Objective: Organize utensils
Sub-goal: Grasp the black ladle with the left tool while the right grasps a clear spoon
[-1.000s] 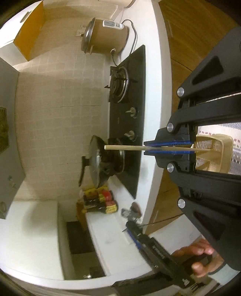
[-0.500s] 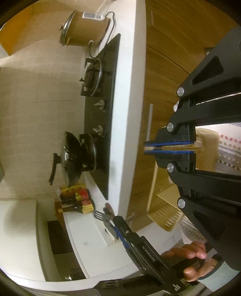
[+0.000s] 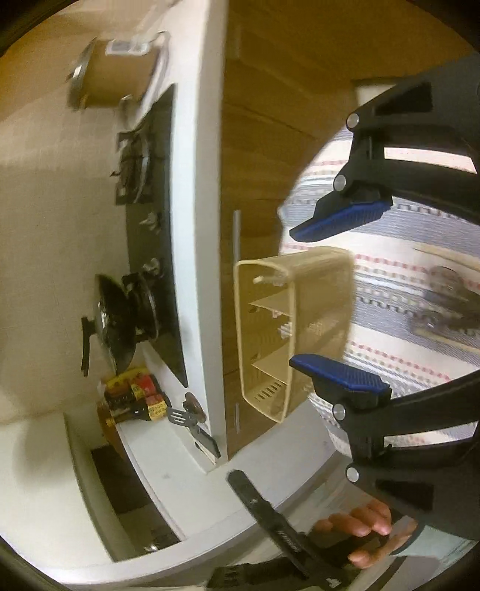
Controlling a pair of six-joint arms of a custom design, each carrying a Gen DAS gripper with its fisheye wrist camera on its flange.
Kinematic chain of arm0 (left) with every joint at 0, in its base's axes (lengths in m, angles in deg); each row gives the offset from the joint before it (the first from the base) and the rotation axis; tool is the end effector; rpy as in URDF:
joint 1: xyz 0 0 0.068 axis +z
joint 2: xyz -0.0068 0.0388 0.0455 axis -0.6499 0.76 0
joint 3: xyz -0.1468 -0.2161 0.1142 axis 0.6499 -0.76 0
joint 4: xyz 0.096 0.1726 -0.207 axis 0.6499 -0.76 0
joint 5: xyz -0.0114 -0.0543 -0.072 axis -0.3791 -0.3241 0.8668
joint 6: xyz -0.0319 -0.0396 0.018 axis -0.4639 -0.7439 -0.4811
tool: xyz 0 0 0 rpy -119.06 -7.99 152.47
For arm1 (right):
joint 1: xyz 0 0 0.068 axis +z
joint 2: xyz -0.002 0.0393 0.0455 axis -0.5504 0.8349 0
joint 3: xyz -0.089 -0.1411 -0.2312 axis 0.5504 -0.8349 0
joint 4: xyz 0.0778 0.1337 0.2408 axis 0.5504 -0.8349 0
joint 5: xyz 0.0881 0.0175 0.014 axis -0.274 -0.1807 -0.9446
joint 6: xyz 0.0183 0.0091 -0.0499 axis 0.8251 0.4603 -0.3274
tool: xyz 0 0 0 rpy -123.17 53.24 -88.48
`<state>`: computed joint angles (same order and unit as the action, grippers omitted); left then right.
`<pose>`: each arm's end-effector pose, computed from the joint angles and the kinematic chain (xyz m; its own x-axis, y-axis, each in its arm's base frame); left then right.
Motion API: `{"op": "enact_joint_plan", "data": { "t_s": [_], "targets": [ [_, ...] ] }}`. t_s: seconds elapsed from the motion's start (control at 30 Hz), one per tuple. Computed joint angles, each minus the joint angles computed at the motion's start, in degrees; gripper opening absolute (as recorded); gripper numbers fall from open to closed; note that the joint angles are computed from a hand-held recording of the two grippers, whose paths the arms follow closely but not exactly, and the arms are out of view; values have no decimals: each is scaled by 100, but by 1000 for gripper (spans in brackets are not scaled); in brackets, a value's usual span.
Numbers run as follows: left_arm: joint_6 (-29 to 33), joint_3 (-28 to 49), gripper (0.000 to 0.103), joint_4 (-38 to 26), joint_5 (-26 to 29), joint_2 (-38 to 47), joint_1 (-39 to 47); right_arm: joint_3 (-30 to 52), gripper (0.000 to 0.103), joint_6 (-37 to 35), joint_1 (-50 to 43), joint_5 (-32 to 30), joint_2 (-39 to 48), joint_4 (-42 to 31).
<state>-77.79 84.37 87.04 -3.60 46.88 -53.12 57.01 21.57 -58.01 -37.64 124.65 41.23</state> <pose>0.2934 -0.0729 0.2769 -0.4569 0.0050 -0.8895 0.3495 0.9206 -0.1743 0.2484 -0.0921 0.2595 -0.6402 0.1492 -0.7536 -0.1079 0.9538 0.2805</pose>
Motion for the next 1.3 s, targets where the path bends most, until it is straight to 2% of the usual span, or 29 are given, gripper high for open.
{"op": "enact_joint_plan", "data": {
  "t_s": [0.2,0.33,0.4,0.63,0.83,1.07,1.3],
  "targets": [
    [400,38,57,-1507,-35,-275,-175,90,59,-368,-167,158,156,-1066],
    [642,-204,57,-1947,131,-165,-243,-209,59,-565,-95,448,251,-1140],
    [792,-457,57,-1991,10,-122,-367,-325,59,-651,-84,485,332,-1187],
    [1213,-813,57,-2183,202,442,-536,-695,59,-790,-2,702,393,-1213],
    [1230,-954,57,-2142,308,792,-742,-784,59,-689,178,960,606,-1090],
    [1127,-1194,57,-1841,-222,803,-1258,-807,59,-247,601,1428,1157,-702],
    [1231,-1166,56,-1752,-335,1066,-1354,-660,49,172,998,1882,1605,-467]
  ]
}}
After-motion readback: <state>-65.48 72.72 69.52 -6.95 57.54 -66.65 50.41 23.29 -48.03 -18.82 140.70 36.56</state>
